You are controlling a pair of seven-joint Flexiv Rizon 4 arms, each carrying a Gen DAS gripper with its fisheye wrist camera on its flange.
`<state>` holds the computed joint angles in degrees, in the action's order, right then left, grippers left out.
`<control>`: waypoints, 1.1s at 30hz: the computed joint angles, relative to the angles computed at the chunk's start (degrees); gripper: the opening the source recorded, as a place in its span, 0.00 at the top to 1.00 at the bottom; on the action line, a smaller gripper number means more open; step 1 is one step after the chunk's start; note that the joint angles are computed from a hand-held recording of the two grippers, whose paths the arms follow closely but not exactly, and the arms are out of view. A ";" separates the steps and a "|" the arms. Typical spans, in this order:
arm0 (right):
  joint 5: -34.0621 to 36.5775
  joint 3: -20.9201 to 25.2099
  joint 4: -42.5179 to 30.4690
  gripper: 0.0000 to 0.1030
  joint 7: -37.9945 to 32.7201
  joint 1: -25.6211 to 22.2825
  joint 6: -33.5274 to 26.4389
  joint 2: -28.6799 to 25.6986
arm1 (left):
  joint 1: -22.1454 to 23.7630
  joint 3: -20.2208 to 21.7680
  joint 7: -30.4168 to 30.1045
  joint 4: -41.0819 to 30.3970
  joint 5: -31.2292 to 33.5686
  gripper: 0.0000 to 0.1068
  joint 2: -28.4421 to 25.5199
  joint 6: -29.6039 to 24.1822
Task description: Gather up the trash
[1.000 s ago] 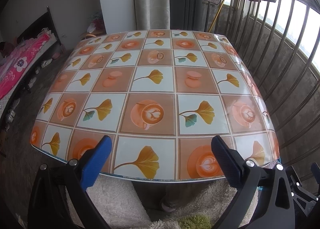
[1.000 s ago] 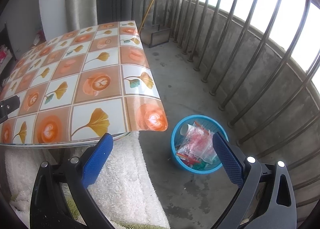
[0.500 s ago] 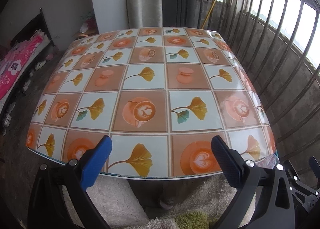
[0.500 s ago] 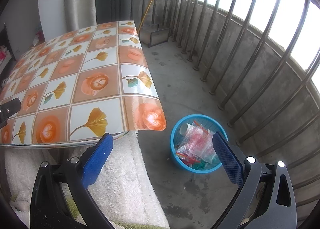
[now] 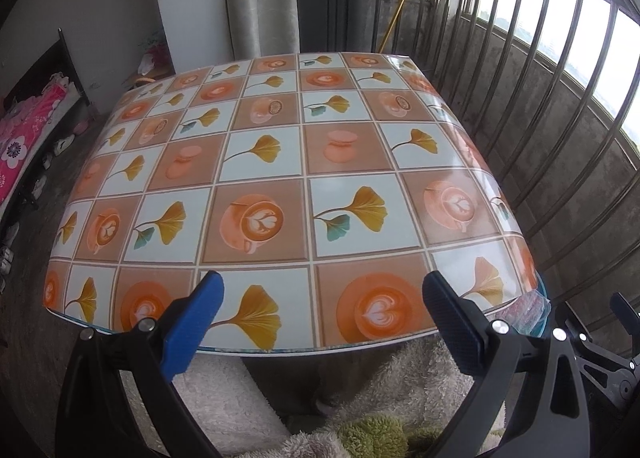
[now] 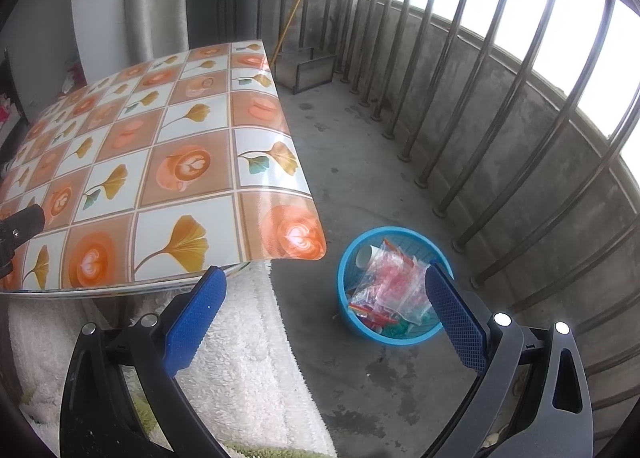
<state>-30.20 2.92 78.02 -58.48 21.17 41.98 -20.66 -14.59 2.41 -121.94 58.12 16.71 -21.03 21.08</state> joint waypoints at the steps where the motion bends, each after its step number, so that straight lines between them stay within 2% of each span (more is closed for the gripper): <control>1: -0.03 -0.01 0.08 0.07 0.06 0.01 0.01 0.05 | -0.02 0.01 -0.04 0.08 0.06 0.09 0.04 0.06; 33: -0.56 -0.15 -0.24 0.07 1.32 0.04 -0.42 0.02 | 0.21 0.00 -0.20 0.93 0.38 0.09 0.60 -0.18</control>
